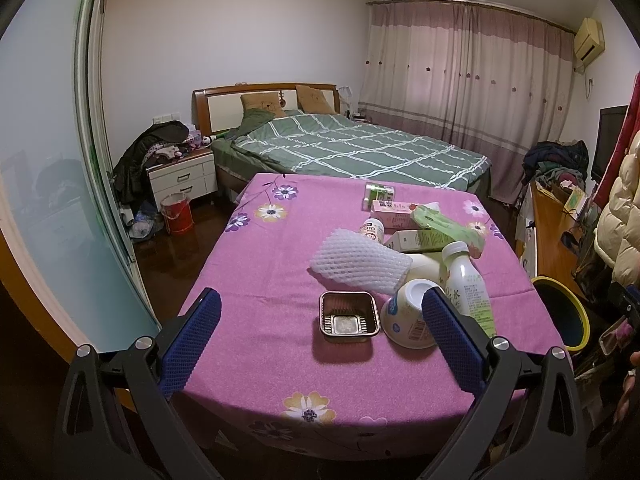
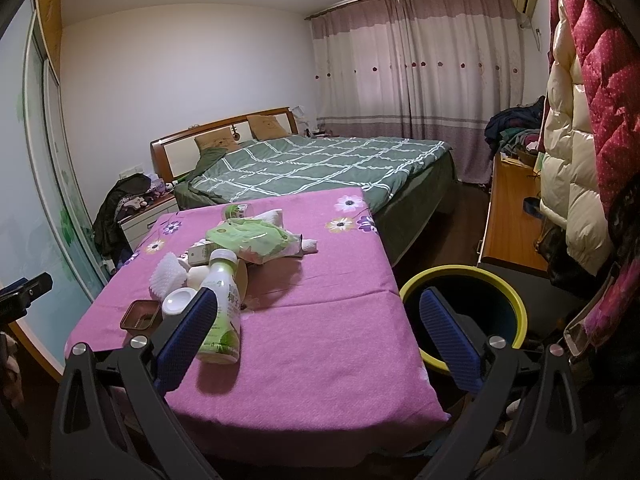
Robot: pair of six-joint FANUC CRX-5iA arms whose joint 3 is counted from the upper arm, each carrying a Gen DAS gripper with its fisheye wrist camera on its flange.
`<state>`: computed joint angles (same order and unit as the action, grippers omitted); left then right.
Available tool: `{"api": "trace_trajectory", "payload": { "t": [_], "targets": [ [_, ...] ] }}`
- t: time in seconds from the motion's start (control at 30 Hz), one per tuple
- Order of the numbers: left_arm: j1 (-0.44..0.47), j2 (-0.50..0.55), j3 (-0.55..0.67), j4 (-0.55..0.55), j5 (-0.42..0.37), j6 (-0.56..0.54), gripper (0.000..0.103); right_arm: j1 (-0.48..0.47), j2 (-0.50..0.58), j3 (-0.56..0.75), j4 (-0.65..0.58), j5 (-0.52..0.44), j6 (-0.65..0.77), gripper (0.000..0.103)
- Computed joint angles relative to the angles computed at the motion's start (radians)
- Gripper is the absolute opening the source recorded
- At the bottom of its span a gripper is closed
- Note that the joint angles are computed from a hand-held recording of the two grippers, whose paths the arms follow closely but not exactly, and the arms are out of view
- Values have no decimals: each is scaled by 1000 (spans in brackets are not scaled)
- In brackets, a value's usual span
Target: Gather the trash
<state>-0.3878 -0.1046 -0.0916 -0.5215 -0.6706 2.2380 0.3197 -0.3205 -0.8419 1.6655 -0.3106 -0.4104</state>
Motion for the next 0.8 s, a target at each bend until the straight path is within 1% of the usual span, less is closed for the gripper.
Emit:
{"api": "trace_trajectory", "payload": {
  "t": [0.8],
  "targets": [
    [7, 9, 7, 16, 0, -19, 99, -6, 2, -1, 7, 3, -8, 97]
  ]
}}
